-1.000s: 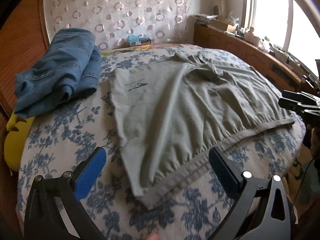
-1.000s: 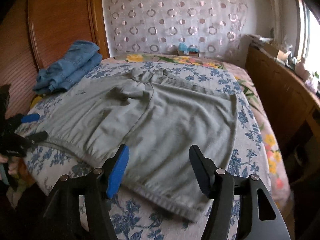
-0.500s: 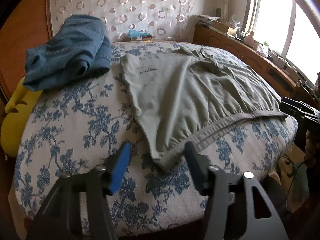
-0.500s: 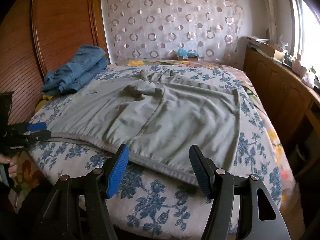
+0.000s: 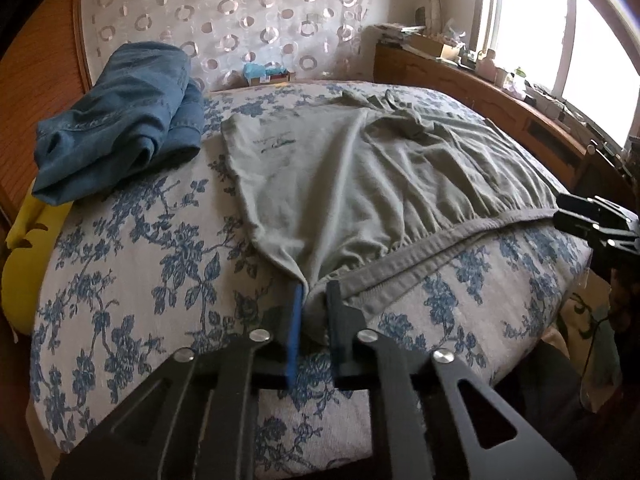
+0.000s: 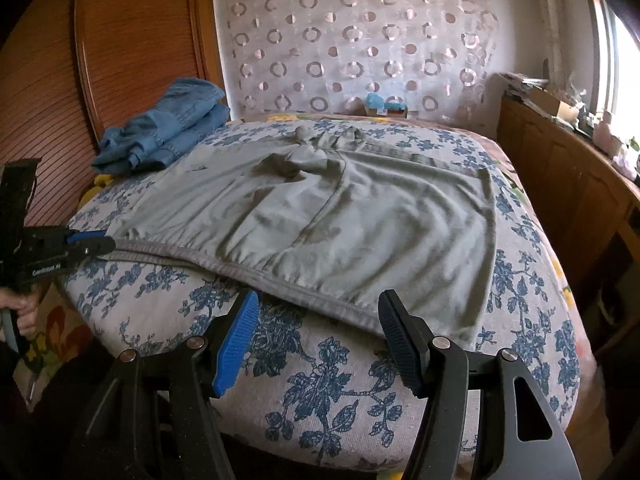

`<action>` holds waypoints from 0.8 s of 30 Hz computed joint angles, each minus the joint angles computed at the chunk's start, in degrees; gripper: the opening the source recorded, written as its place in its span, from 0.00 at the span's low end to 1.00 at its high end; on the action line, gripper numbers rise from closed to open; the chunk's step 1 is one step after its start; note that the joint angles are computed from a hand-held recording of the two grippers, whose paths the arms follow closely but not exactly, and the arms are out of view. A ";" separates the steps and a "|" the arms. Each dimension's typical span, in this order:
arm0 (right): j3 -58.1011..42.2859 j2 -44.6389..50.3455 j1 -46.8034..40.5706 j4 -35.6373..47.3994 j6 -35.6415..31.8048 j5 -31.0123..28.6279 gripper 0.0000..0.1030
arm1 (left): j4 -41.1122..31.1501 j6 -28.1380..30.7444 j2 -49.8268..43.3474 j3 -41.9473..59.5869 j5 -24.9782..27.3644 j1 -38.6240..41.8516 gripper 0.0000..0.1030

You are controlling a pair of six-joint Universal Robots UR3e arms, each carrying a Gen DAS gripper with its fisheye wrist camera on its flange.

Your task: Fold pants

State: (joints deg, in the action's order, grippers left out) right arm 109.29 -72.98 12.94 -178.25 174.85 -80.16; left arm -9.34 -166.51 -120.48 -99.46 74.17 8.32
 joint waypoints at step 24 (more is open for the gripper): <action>10.44 -4.24 -7.54 -9.34 1.92 5.60 0.63 | -15.17 -1.61 -7.67 30.83 -0.86 -13.94 0.08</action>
State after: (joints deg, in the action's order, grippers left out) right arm 119.73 -77.22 5.40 -187.59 176.76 -74.56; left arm -24.51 -168.12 -128.14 -68.63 73.31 -5.62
